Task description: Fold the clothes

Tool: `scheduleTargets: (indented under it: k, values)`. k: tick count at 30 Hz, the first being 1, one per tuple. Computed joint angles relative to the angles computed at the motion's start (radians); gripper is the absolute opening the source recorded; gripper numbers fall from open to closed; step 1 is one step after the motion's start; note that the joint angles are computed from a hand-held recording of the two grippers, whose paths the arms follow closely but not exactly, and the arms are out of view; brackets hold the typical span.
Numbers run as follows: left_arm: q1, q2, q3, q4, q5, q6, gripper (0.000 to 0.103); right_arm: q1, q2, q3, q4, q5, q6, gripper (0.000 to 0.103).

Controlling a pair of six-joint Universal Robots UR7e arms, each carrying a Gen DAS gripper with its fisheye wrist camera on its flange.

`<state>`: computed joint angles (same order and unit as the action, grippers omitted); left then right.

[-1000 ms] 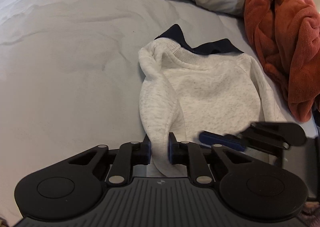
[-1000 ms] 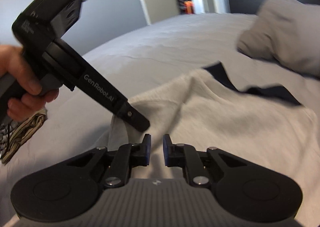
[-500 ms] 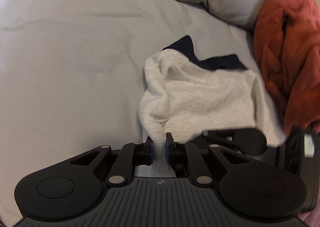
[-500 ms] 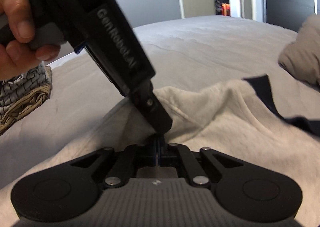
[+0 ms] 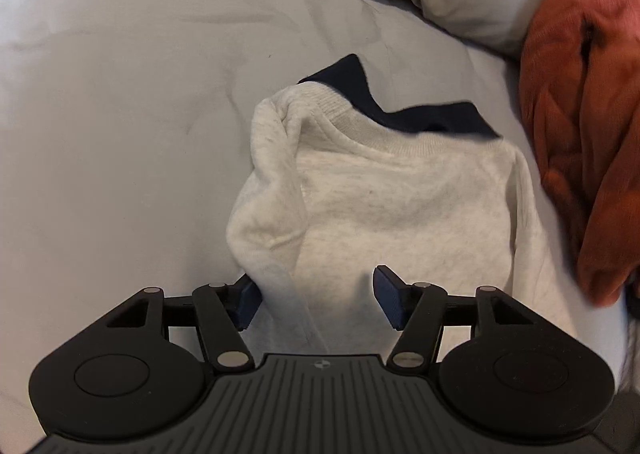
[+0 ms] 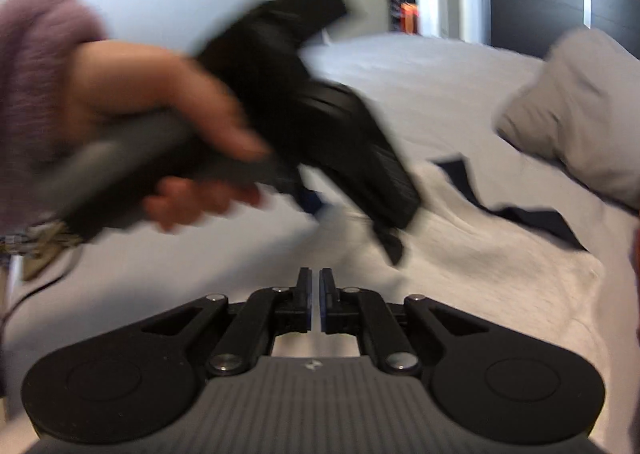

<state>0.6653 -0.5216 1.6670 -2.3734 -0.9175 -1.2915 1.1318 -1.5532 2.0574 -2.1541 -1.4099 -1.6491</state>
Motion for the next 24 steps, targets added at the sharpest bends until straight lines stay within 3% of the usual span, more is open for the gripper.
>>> scheduleTargets:
  k: [2,4,7,10,12,15,19,24]
  values:
    - [-0.016,-0.024,0.019,-0.011,0.001,-0.007,0.058,0.001,-0.026,0.041,0.009,-0.010,-0.027,0.007]
    - [-0.034,-0.051,0.042,-0.018,0.014,-0.024,0.058,0.001,-0.034,0.102,-0.083,-0.044,-0.036,0.007]
    - [-0.062,-0.086,0.073,0.005,0.053,-0.033,0.057,-0.014,-0.004,0.153,-0.242,-0.097,0.053,0.003]
    - [-0.080,-0.107,0.116,-0.033,0.072,0.004,0.049,-0.056,0.021,0.150,-0.262,-0.083,0.147,0.000]
    - [-0.078,-0.106,0.142,-0.104,0.051,0.049,0.028,-0.066,0.018,0.159,-0.274,-0.076,0.149,0.000]
    - [-0.067,-0.077,0.157,-0.182,0.038,0.077,0.024,-0.069,0.013,0.156,-0.278,-0.086,0.162,0.000]
    - [-0.051,-0.010,0.147,-0.239,0.098,0.086,0.023,-0.074,0.001,0.160,-0.281,-0.101,0.157,0.000]
    - [-0.031,0.027,0.114,-0.206,0.116,0.037,0.023,-0.068,0.001,0.174,-0.320,-0.105,0.172,0.000]
